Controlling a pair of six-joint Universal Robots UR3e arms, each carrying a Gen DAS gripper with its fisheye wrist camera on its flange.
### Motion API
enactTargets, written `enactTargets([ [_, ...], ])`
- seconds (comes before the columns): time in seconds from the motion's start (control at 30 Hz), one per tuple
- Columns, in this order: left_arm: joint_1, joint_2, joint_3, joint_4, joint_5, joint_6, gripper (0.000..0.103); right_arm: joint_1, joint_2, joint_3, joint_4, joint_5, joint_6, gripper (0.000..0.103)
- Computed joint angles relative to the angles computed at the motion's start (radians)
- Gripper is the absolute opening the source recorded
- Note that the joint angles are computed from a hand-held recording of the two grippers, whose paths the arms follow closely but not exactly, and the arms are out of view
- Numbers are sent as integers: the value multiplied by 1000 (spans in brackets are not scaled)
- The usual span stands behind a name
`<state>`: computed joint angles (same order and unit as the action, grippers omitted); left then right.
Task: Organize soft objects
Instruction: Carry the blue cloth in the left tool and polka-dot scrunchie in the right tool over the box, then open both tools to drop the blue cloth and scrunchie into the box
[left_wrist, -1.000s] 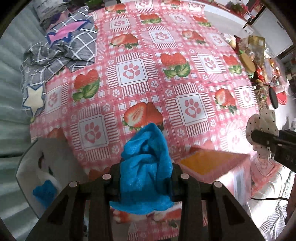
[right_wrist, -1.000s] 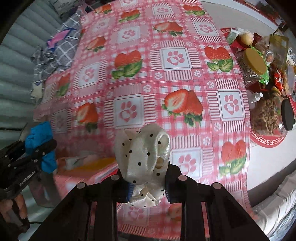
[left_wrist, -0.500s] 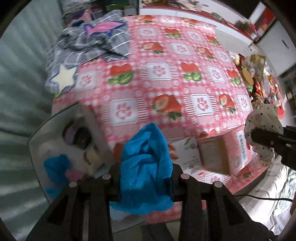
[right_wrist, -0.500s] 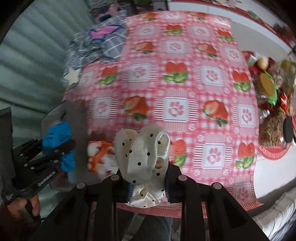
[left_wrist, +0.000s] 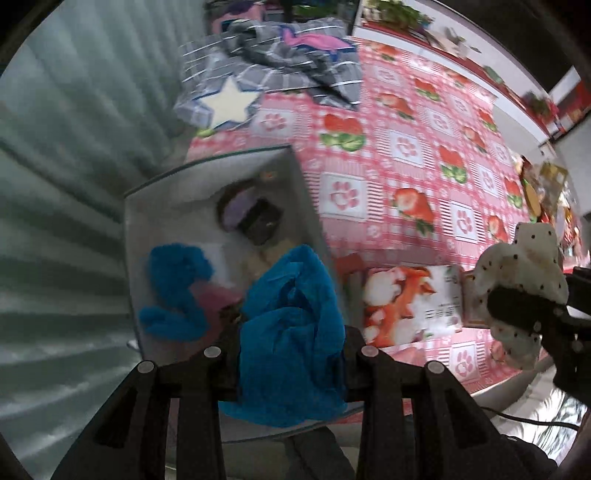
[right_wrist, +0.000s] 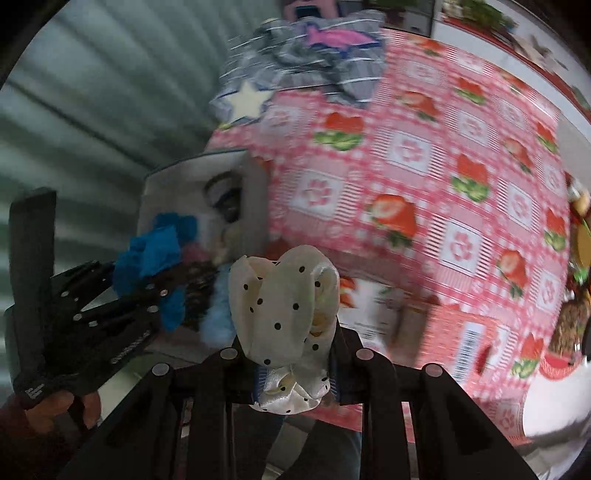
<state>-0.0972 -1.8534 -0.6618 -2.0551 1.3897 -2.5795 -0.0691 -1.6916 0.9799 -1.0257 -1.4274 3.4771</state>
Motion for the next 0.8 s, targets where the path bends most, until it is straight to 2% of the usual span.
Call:
enactTargets([
  [0.27,102,82,-162,42,19,22,38,172,208,-160,-44,1,42,27],
  [0.8,171,126,-260,65,33,36,39,246,412,-354,-27,7,32,27],
])
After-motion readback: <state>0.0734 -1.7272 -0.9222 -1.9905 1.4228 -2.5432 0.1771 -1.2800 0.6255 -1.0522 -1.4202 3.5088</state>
